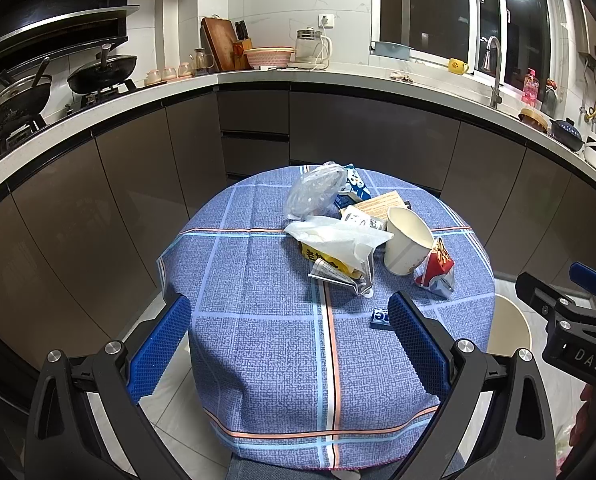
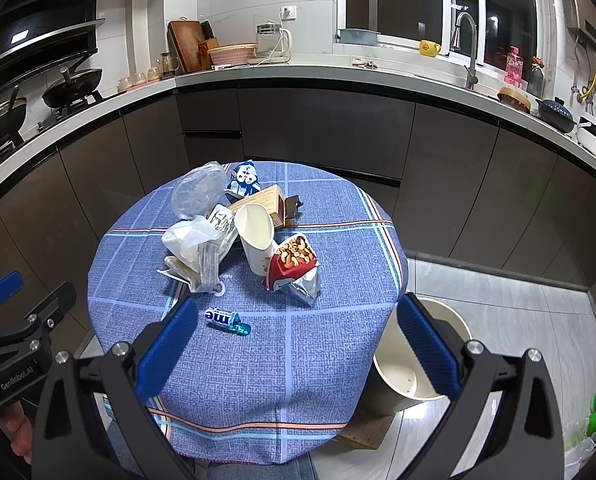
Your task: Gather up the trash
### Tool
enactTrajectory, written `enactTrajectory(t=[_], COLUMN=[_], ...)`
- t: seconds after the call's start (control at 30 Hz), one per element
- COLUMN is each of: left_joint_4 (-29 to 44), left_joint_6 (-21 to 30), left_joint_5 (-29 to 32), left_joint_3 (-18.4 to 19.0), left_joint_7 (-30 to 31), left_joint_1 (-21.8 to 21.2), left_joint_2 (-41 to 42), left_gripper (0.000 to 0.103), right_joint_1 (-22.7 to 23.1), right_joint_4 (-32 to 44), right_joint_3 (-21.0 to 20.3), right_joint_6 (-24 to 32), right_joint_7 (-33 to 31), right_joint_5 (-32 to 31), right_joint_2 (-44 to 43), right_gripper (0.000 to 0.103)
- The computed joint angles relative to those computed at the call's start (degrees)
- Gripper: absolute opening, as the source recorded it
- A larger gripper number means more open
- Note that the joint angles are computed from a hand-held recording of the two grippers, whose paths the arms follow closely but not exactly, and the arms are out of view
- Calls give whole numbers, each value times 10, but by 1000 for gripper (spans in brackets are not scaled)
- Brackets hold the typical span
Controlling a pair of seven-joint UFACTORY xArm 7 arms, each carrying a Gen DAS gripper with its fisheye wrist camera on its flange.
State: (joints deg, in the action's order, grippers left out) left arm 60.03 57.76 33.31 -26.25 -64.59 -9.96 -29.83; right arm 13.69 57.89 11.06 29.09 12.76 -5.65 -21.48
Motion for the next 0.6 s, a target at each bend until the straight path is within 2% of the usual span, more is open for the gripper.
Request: enactTrajectory(t=[0.6], left_joint_4=[2], left_joint_6=[-1], left_joint_5=[0], left_joint_3=[2], left_joint_7=[-1], left_joint_1=[-3], left_joint_2=[4], left_gripper=[95], right_joint_1=[0], right_joint_4=[-1], right_joint_3=[-1], right_joint_6=[0], right_joint_7=[-1], right_joint_5=[1], right_joint_2=[-1], right_gripper=[100])
